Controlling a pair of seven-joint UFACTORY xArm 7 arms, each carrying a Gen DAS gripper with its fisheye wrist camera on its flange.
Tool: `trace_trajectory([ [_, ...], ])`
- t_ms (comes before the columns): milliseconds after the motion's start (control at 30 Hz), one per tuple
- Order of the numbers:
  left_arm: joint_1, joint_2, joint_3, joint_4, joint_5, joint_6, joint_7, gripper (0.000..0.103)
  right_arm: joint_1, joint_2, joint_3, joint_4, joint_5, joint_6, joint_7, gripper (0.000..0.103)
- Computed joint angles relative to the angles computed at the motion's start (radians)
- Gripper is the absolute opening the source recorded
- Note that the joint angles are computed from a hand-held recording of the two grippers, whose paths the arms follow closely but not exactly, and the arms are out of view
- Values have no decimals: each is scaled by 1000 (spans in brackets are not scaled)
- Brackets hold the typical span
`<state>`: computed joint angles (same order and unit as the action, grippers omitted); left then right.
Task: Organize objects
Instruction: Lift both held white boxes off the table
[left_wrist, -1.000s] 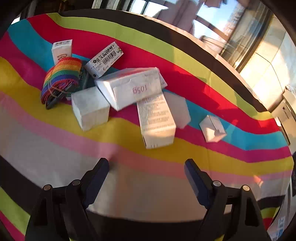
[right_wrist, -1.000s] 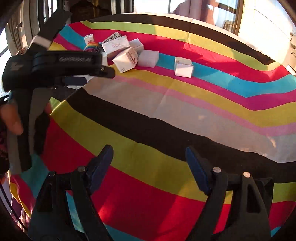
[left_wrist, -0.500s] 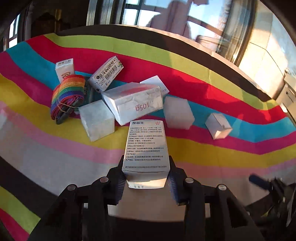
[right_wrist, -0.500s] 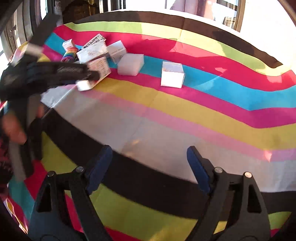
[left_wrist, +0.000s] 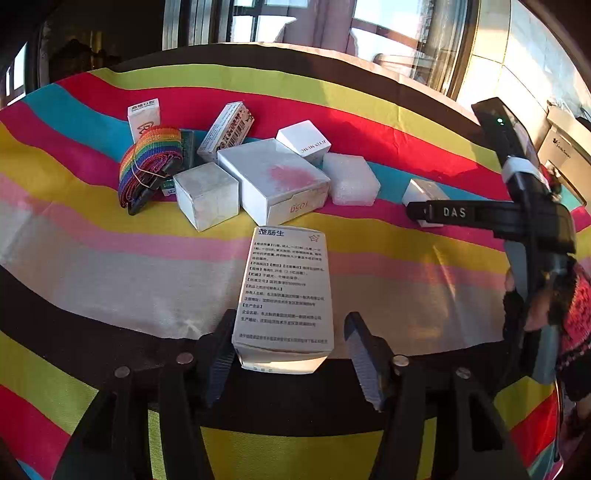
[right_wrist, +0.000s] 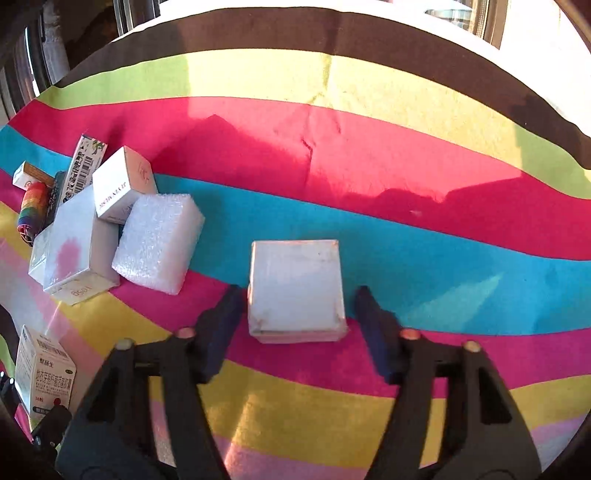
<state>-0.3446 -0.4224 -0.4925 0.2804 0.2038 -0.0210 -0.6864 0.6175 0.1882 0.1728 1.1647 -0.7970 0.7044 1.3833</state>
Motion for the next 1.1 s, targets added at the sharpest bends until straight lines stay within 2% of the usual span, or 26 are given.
trace_trajectory([
  [133, 27, -10, -39, 12, 18, 34, -17, 69, 45, -73, 47, -93, -39, -13, 48, 44],
  [233, 36, -17, -48, 13, 32, 46, -34, 70, 78, -139, 99, -173, -78, -16, 130, 44],
  [367, 77, -22, -87, 24, 60, 67, -74, 70, 114, -183, 171, -221, -99, 45, 201, 44],
  [567, 137, -10, -146, 75, 139, 148, -140, 75, 131, -145, 184, -165, -114, 134, 178, 44],
  [633, 163, 20, -152, 106, 174, 163, -167, 75, 132, -151, 178, -171, -111, 125, 178, 44],
  [700, 224, 43, -189, 131, 228, 161, -224, 75, 130, -176, 177, -196, -98, 110, 184, 44],
  [733, 241, 49, -201, 136, 251, 157, -247, 74, 126, -180, 178, -201, -95, 103, 187, 44],
  [767, 241, 44, -202, 135, 265, 156, -266, 65, 123, -185, 179, -208, -92, 94, 192, 44],
  [800, 237, 28, -203, 125, 281, 146, -283, 43, 118, -191, 179, -215, -91, 85, 198, 44],
  [967, 82, -51, -117, 46, 263, 133, -252, 41, 107, -196, 189, -219, -87, 84, 211, 44],
  [1100, -11, -127, -81, -11, 212, 157, -230, 41, 105, -195, 192, -217, -86, 85, 212, 44],
])
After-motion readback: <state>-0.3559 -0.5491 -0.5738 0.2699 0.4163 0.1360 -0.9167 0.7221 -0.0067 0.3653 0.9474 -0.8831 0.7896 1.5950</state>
